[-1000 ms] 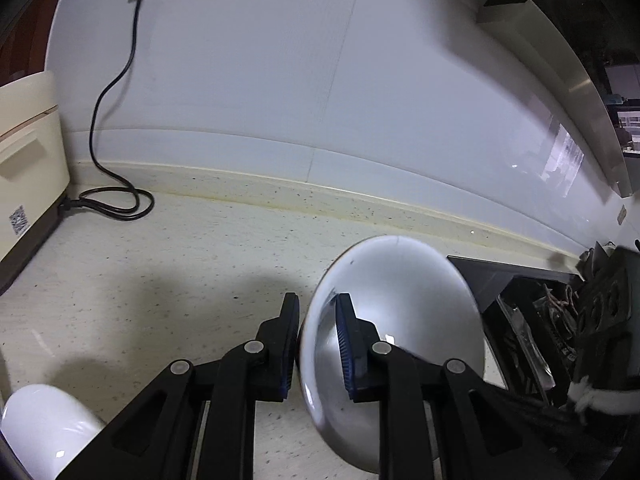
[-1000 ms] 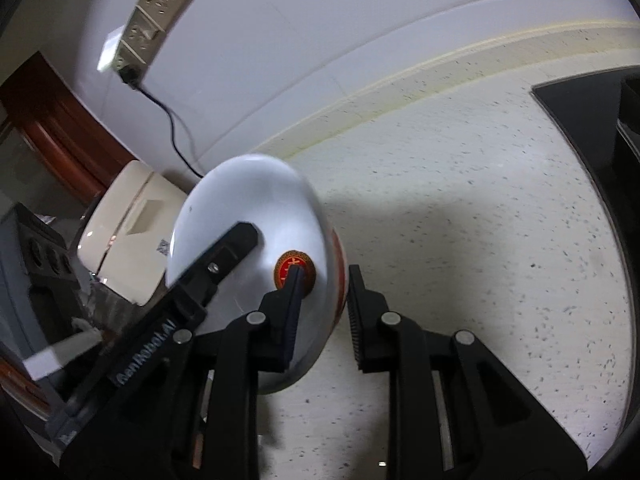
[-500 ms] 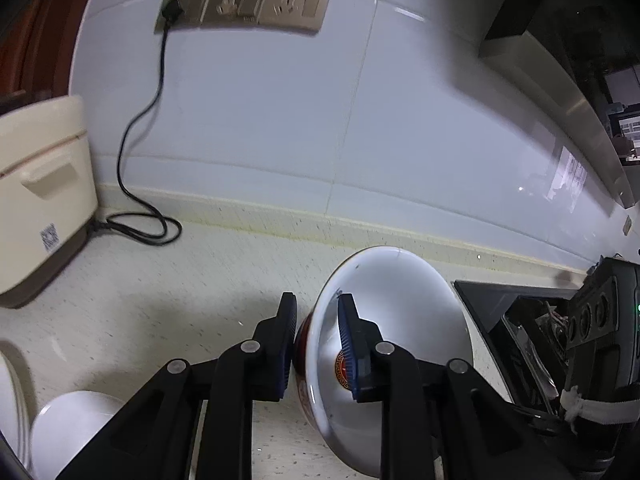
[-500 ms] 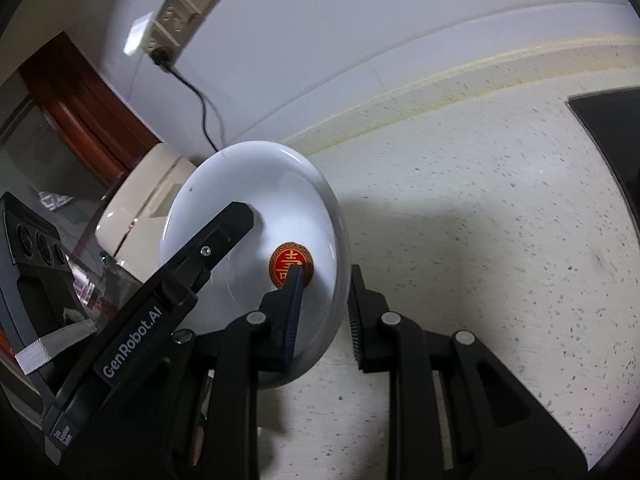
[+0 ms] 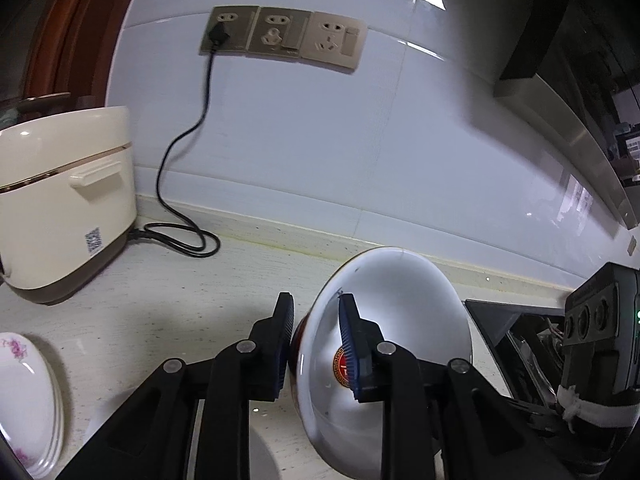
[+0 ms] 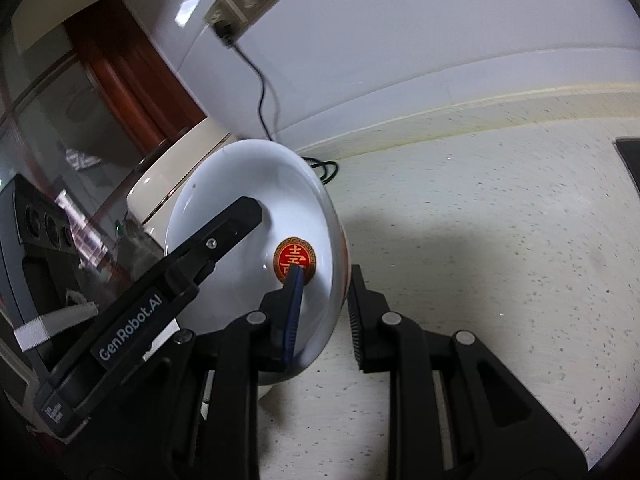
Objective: Organize plates and bowls
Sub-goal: 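Carry the red-banded bowl with the right gripper toward the plate stack by the rice cooker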
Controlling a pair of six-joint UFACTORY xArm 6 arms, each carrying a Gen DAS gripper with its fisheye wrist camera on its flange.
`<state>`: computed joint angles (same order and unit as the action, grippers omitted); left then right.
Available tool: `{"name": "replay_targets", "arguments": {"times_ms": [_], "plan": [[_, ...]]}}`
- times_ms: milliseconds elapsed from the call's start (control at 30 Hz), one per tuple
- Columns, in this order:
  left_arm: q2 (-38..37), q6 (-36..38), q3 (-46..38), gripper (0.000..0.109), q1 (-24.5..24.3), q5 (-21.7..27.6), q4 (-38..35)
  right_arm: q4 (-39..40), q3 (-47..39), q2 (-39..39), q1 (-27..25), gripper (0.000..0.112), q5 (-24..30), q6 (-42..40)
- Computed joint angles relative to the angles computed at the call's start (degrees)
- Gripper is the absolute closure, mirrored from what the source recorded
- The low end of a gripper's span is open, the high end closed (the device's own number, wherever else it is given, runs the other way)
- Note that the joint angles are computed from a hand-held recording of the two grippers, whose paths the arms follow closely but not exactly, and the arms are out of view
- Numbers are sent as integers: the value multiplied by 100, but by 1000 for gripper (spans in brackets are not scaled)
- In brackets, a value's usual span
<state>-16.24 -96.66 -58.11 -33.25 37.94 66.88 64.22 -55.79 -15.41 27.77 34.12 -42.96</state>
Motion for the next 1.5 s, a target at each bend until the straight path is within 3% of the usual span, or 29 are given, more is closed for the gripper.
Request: {"name": "replay_targets", "arguments": {"times_ms": [433,700,1000,1300,1500], "plan": [[-797,45,499,81,-234,623,54,623,-20,-111,310,82,73,-1109],[-1272,222,927,81,-182,690,-158,448,-54,-35,476,82,172,-1280],[-1616,536,1270,81,-88,627,-503,400,-108,46,597,82,218,-1478],[-1836,1085,1610,81,261,98,-1310,-14,-237,215,841,82,53,-1249],[-1883,1192,1625,80,180,256,-1344,-195,-305,304,917,82,17,-1236]]}}
